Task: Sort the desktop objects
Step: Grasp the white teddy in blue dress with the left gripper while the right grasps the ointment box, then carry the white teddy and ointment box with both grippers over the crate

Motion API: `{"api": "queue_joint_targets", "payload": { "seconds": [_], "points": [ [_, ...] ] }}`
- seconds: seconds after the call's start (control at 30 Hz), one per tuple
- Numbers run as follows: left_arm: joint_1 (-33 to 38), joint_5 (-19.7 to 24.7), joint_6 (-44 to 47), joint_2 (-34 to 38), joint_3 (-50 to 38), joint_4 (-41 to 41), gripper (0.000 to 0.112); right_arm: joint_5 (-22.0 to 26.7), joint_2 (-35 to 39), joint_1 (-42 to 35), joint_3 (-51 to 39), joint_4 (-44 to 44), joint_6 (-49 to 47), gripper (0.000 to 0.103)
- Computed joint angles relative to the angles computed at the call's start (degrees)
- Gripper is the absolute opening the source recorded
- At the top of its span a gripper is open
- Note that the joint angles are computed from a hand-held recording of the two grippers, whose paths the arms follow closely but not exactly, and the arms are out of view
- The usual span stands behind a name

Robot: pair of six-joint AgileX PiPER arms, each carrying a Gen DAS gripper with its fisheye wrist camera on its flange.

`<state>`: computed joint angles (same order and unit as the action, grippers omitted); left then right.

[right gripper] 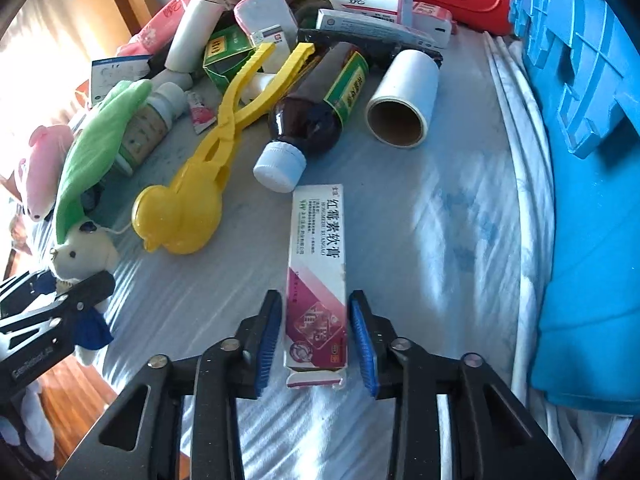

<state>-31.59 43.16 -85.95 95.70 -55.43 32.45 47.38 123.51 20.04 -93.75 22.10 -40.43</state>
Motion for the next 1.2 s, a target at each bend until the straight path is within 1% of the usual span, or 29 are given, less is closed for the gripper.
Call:
{"api": "queue_joint_targets", "payload": {
  "seconds": [0.03, 0.07, 0.2, 0.23, 0.27, 0.33, 0.4, 0.43, 0.47, 0.5, 0.53, 0.57, 0.67, 0.7, 0.77, 0.87, 0.9, 0.97, 1.07, 1.2],
  "points": [
    [-0.5, 0.1, -0.1, -0.4, 0.4, 0.1, 0.057, 0.2, 0.0, 0.0, 0.1, 0.4, -0.5, 0.047],
    [-0.2, -1.1, 0.4, -0.1, 1.0, -0.1, 0.057, 0.3, 0.0, 0.0, 0.2, 0.8, -0.9, 0.051],
    [2.0, -2.5, 4.1, 5.5, -3.2, -1.6, 0.057, -0.4, -0.2, 0.5, 0.4, 0.0, 0.3, 0.051],
    [2.7, -3.2, 4.8, 5.9, -3.4, -2.3, 0.057, -0.6, -0.3, 0.5, 0.3, -0.2, 0.7, 0.051],
    [2.5, -2.8, 3.9, 6.4, -3.9, -1.1, 0.057, -0.7, -0.3, 0.5, 0.3, -0.4, 0.9, 0.051],
    [3.0, -2.1, 5.7, 8.0, -6.0, -1.3, 0.057, -1.0, -0.4, 0.7, 0.1, -0.9, 1.4, 0.051],
    [3.0, -2.1, 5.9, 8.0, -6.4, -1.1, 0.047, -1.8, -0.6, 1.0, 0.1, -1.2, 1.8, 0.051],
    [3.2, -2.0, 6.6, 8.0, -6.8, -1.4, 0.046, -2.0, -0.7, 1.2, 0.1, -1.1, 1.7, 0.051],
    [3.2, -1.6, 7.2, 8.0, -7.1, -1.9, 0.045, -2.4, -0.6, 1.5, 0.1, -1.5, 1.9, 0.049],
    [3.4, -1.3, 8.3, 8.1, -7.6, -2.5, 0.044, -2.9, -0.4, 2.1, 0.0, -2.9, 2.8, 0.032],
    [2.6, -1.2, 7.5, 6.8, -6.3, -2.3, 0.043, -2.9, 0.5, 2.6, -0.8, -4.2, 3.4, 0.028],
    [2.7, -1.2, 7.5, 6.5, -6.1, -2.1, 0.043, -3.5, 1.0, 2.7, -1.4, -4.9, 3.6, 0.028],
    [1.8, 0.2, 6.3, 3.3, -5.2, -0.1, 0.043, -3.5, -0.2, 3.3, -0.7, -4.9, 4.2, 0.028],
    [1.5, 1.4, 6.2, 2.3, -5.6, 0.7, 0.043, -3.3, -0.4, 2.7, -1.0, -4.4, 3.5, 0.028],
    [0.8, 3.3, 5.8, -0.1, -5.9, 2.5, 0.043, -4.9, -2.7, 2.5, 0.9, -3.2, 2.1, 0.028],
    [0.2, 6.1, 6.2, -2.4, -8.6, 5.3, 0.043, -5.6, -5.7, 2.6, 1.4, -1.2, 1.1, 0.028],
    [0.0, 8.1, 7.1, -2.8, -10.0, 5.7, 0.043, -5.3, -6.7, 2.7, 1.1, -0.4, 0.9, 0.028],
    [1.4, 8.6, 10.1, 0.3, -16.7, 7.9, 0.043, -5.4, -8.6, 2.8, 1.0, 1.1, 0.5, 0.028],
    [1.5, 9.8, 12.3, -1.6, -18.9, 10.3, 0.043, -5.2, -10.9, 3.0, -0.8, 3.0, 0.4, 0.028],
    [1.9, 11.1, 15.5, -4.2, -21.6, 13.1, 0.043, -7.2, -14.8, 4.6, -2.2, 2.9, 3.3, 0.028]
  ]
}}
